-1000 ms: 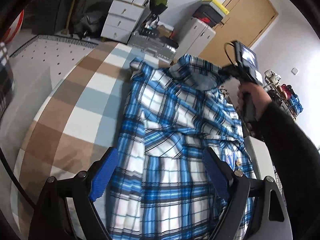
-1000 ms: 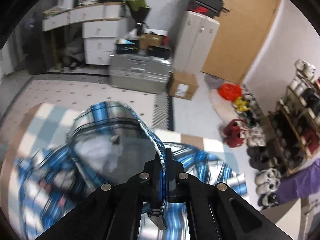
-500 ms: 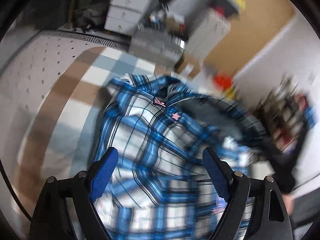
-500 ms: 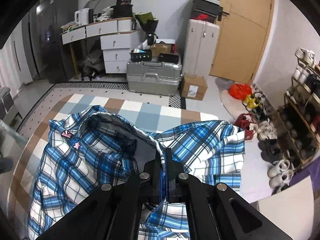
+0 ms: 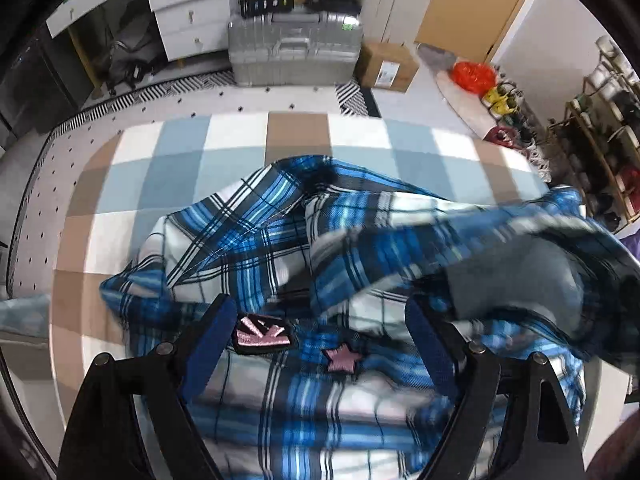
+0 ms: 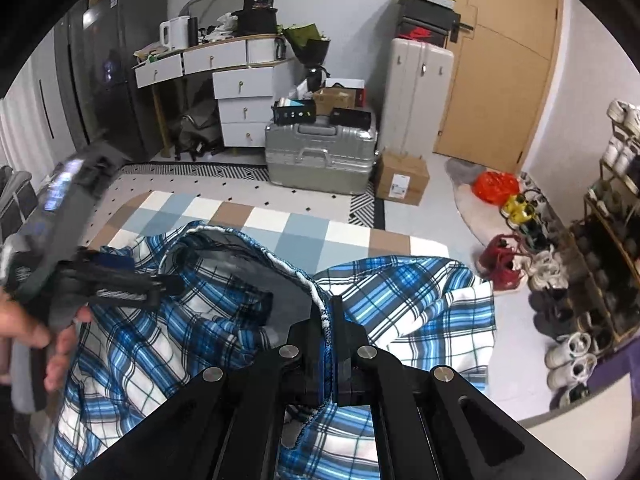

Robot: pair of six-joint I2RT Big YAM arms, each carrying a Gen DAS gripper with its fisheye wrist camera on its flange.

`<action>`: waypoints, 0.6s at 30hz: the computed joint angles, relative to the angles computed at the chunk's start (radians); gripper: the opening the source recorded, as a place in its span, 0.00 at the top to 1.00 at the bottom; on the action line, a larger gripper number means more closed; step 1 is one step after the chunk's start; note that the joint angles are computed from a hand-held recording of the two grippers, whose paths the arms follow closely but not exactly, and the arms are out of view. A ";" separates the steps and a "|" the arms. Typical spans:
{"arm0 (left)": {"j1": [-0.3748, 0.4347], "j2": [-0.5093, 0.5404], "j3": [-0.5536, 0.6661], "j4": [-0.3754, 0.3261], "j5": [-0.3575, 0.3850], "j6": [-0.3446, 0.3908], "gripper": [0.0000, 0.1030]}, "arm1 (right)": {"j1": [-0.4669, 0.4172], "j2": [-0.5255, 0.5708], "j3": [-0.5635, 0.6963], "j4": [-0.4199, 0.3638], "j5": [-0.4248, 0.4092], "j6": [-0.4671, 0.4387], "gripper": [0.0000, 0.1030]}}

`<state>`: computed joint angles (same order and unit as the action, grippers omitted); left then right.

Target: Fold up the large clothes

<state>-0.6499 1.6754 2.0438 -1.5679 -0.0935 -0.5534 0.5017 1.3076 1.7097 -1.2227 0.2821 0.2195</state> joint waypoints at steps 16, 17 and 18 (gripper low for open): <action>-0.050 -0.235 -0.111 0.192 -0.145 0.050 1.00 | 0.051 -0.065 0.005 -0.015 0.096 -0.019 0.99; -0.057 -0.237 -0.097 0.187 -0.149 0.060 1.00 | 0.054 -0.074 0.005 -0.020 0.099 -0.022 0.99; -0.074 -0.255 -0.098 0.182 -0.161 0.070 1.00 | 0.061 -0.086 0.002 -0.026 0.105 -0.024 0.99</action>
<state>-0.7234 1.4205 1.9460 -1.3857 -0.2545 -0.4835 0.5624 1.2211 1.7122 -1.2491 0.3869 0.1958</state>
